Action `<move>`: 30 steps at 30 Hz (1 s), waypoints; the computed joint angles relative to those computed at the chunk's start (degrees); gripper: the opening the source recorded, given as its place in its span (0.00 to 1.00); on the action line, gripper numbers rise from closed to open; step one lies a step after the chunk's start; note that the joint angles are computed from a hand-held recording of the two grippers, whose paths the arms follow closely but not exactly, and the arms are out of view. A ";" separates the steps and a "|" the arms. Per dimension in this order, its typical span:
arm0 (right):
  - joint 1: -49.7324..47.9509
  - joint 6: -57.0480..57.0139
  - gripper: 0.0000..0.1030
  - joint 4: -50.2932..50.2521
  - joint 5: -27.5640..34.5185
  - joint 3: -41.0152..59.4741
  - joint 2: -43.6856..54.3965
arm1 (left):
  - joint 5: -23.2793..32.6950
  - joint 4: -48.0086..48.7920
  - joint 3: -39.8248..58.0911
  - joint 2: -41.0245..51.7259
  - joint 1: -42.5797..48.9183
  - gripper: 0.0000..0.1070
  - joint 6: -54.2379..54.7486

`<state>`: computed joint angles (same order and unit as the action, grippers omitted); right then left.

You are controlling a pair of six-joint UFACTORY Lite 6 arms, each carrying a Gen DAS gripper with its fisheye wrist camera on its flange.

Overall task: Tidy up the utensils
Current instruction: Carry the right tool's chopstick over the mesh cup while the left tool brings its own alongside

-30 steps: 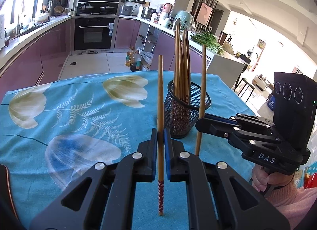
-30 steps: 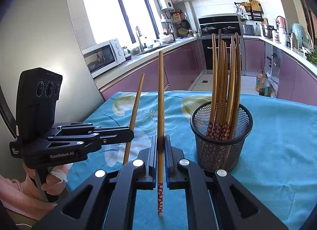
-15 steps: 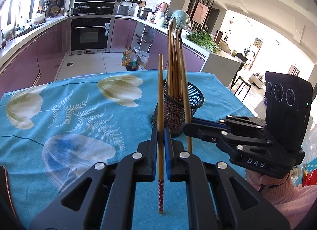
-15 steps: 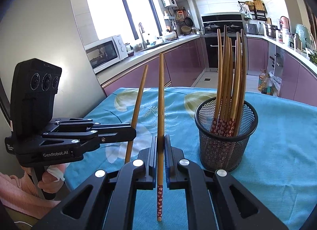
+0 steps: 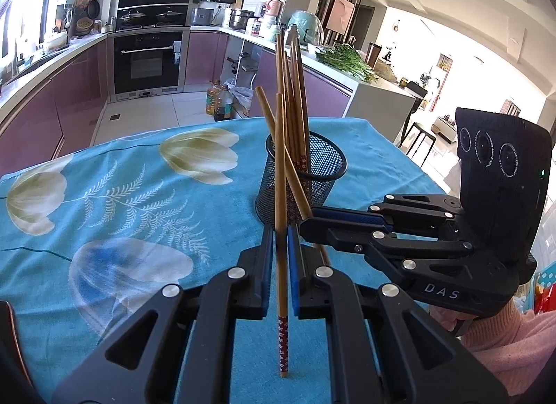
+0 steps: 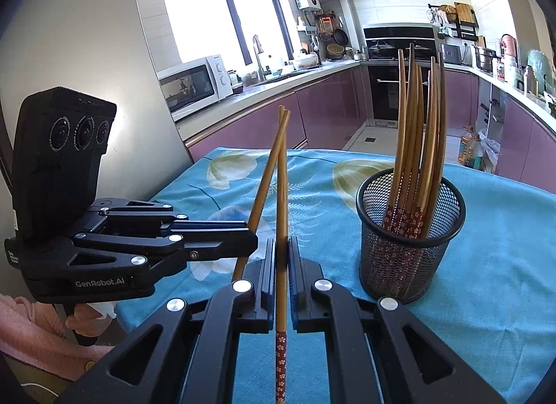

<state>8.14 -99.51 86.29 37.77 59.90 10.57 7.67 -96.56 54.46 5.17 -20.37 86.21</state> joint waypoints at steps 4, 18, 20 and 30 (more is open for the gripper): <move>-0.09 -0.25 0.06 0.30 -0.05 -0.32 -0.17 | 0.31 1.50 0.74 1.13 0.05 0.08 -1.42; -2.69 -0.65 0.06 0.98 0.74 -0.76 -1.40 | -1.31 -0.30 1.42 1.13 -0.57 0.07 -0.15; -3.04 -0.84 0.06 1.20 0.81 -0.71 -1.53 | -1.81 -0.51 1.51 0.94 -0.77 0.07 -0.05; -6.04 -2.23 0.06 2.80 2.21 -0.68 -2.69 | -3.09 -4.40 1.78 0.02 -1.40 0.07 3.68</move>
